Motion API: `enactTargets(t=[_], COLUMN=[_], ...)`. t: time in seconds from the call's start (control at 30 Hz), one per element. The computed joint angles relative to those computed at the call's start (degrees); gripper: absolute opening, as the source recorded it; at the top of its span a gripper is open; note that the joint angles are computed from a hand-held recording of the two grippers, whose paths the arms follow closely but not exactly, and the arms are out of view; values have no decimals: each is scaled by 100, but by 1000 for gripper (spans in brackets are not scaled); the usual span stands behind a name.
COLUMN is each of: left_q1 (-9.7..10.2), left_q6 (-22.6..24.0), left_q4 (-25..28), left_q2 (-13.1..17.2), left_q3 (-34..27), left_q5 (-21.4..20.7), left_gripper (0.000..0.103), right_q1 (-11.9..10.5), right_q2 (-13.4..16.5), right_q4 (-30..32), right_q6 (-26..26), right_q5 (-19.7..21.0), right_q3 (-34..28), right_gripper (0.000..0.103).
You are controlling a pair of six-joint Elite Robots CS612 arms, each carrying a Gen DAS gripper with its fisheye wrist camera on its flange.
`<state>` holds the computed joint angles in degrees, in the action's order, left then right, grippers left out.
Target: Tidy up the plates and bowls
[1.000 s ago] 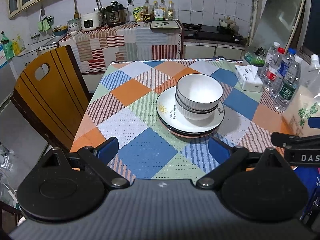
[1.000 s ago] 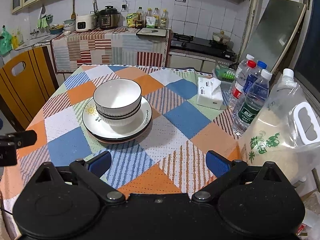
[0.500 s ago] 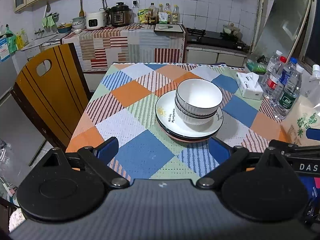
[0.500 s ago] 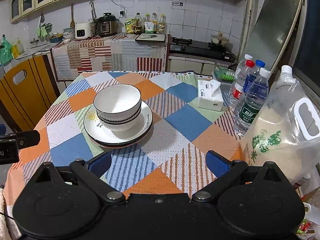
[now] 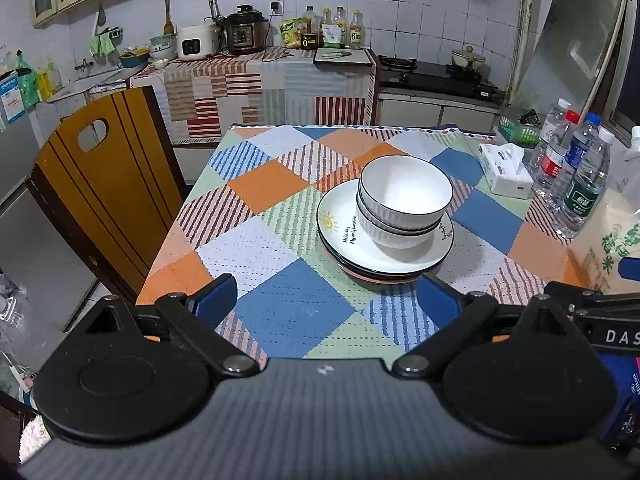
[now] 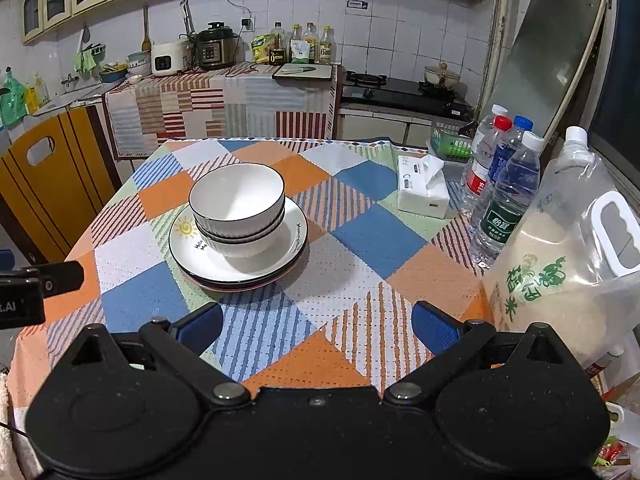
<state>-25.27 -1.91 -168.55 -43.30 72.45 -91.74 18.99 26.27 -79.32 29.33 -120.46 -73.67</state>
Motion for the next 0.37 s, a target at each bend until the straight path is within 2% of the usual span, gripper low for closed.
enactTargets(t=[0.37], left_q1=[-6], left_q6=[13], left_q4=[9], left_q2=[-15], left_q3=[11], left_q5=[90], left_gripper=[97], right_q1=[-3], right_q2=[-6], right_q4=[31], right_q6=[37], right_q5=[31], right_q3=[5], right_gripper=[102])
